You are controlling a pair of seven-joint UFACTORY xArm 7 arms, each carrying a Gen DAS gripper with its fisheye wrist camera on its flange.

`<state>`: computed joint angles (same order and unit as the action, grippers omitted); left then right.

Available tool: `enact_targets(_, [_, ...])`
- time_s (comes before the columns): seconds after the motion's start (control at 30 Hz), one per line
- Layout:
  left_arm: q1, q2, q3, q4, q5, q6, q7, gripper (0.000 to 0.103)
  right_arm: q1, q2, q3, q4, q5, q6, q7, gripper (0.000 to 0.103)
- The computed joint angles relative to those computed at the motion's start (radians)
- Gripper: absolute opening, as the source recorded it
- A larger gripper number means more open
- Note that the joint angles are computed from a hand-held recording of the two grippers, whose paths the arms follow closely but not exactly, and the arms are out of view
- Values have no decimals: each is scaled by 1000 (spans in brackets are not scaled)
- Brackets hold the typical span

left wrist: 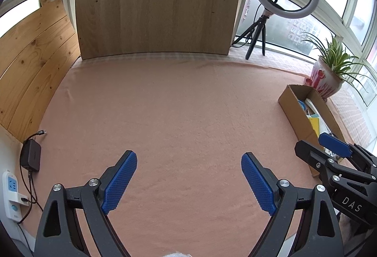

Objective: Organize objects

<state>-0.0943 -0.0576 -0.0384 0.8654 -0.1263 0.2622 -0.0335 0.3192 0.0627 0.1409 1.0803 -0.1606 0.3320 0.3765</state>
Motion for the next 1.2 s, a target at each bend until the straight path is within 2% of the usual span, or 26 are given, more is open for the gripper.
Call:
enact_targets(0.57, [8,-28,0,-19,47,-8,-49,92,16,8,4,17,-31,6,0,64])
enact_targets(1.2, [8,-11,1,-4,49,7,-29,92,22,19,-3,19,-76,14,65,65])
